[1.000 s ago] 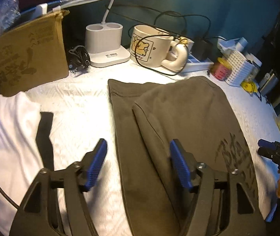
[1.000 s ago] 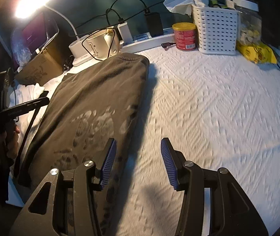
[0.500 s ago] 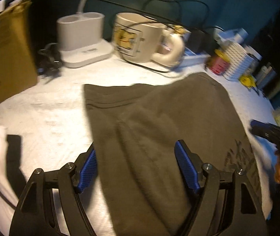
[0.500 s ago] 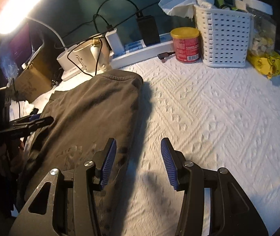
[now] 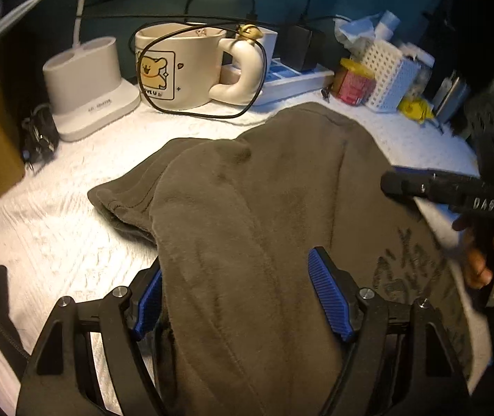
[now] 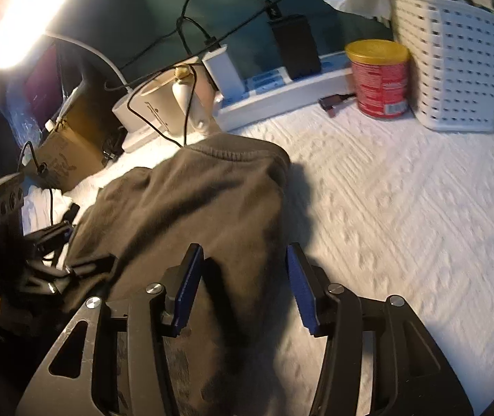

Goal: Fold small clothes
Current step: 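Grasp the shirt's collar edge with both grippers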

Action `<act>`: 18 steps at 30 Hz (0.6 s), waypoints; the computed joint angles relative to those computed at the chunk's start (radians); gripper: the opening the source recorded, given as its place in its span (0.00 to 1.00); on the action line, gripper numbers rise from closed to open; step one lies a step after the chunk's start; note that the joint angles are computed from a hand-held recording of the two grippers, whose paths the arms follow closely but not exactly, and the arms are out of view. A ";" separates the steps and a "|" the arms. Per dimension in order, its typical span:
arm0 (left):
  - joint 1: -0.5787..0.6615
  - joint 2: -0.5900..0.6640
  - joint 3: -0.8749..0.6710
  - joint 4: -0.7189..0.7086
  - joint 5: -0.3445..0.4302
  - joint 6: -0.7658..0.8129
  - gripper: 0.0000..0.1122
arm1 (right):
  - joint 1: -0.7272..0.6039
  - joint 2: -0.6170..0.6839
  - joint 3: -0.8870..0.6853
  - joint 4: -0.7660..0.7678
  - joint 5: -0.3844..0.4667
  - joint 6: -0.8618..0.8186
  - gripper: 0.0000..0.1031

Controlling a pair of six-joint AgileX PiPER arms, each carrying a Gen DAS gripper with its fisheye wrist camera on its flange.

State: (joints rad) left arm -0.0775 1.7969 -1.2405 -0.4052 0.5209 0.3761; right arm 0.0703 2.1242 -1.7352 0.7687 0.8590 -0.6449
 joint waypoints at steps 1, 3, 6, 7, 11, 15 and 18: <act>-0.003 0.001 0.000 0.010 -0.006 -0.011 0.67 | 0.005 0.004 -0.006 0.005 -0.003 -0.004 0.51; -0.008 0.002 0.004 0.023 -0.020 -0.026 0.67 | 0.020 0.011 -0.017 -0.005 -0.008 -0.006 0.51; -0.018 0.000 0.003 0.063 -0.030 -0.070 0.57 | 0.064 -0.001 0.002 -0.059 -0.075 -0.014 0.51; -0.022 -0.001 0.003 0.081 -0.032 -0.089 0.51 | 0.078 -0.004 0.007 -0.077 -0.094 -0.013 0.51; -0.049 -0.003 0.004 0.164 -0.052 -0.184 0.37 | 0.131 -0.021 0.037 -0.152 -0.164 0.002 0.48; -0.073 -0.010 0.025 0.183 -0.086 -0.196 0.26 | 0.148 -0.020 0.038 -0.170 -0.172 0.016 0.22; -0.091 -0.017 0.036 0.243 -0.103 -0.241 0.23 | 0.166 -0.031 0.051 -0.199 -0.191 0.027 0.19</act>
State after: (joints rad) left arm -0.1688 1.7802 -1.2049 -0.1626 0.4175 0.1355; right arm 0.2366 2.0929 -1.6840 0.5702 0.6680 -0.6182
